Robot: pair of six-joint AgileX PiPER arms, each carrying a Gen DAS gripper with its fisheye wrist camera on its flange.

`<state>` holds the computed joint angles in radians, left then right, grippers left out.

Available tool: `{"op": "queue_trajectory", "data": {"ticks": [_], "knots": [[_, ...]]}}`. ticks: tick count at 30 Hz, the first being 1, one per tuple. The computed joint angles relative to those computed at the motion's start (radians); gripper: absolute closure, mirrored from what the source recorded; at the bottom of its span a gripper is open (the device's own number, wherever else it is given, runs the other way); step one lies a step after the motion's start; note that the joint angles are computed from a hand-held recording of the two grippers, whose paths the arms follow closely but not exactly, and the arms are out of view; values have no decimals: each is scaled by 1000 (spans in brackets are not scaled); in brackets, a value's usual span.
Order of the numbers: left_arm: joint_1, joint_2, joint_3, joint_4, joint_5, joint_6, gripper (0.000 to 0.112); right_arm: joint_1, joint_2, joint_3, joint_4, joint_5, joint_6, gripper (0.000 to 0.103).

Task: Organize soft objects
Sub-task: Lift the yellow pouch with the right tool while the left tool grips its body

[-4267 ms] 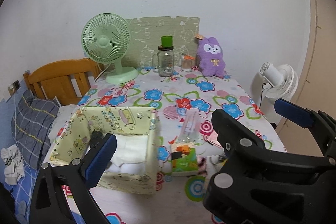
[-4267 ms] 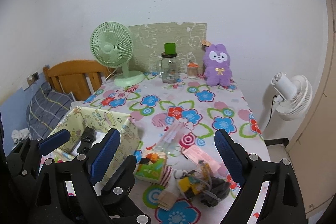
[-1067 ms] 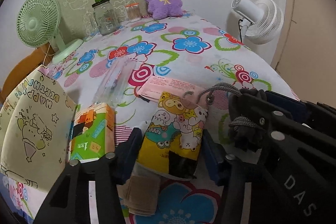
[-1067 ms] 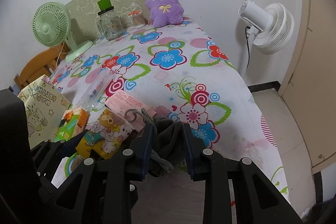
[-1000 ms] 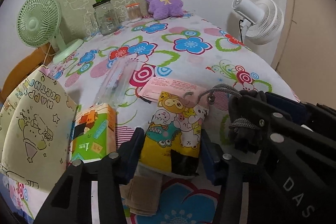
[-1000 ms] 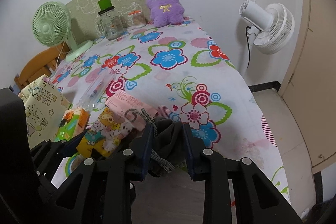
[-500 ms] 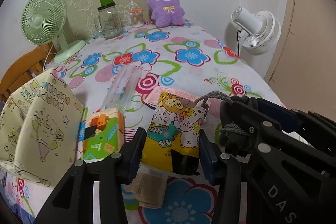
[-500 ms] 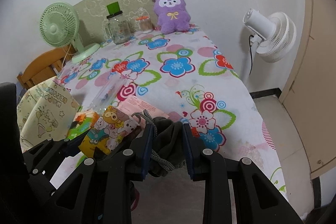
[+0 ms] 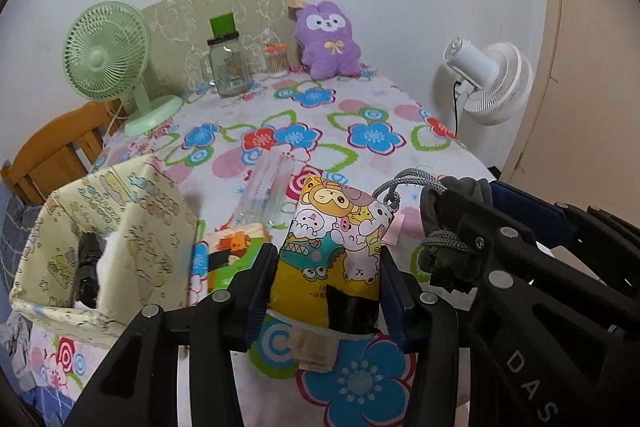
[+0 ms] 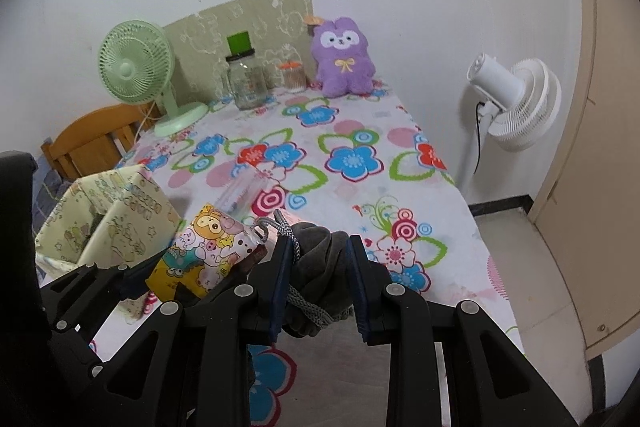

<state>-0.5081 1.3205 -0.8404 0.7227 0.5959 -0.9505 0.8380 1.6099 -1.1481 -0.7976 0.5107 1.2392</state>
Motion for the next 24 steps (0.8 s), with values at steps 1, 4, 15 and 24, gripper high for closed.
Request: {"op": "queue_trajectory", "data": {"ticks": [1, 4, 15, 24], "knots": [[-2, -11, 0, -3, 8, 4, 63, 6, -4, -3, -4, 8, 3, 72], [-2, -41, -1, -16, 27, 25, 63, 30, -21, -6, -29, 30, 24, 72], [-22, -150, 4, 1, 91, 23, 63, 105, -56, -46, -100, 112, 61, 72], [1, -214, -8, 0, 120, 65, 63, 160, -58, -111, -122, 177, 43, 72]]}}
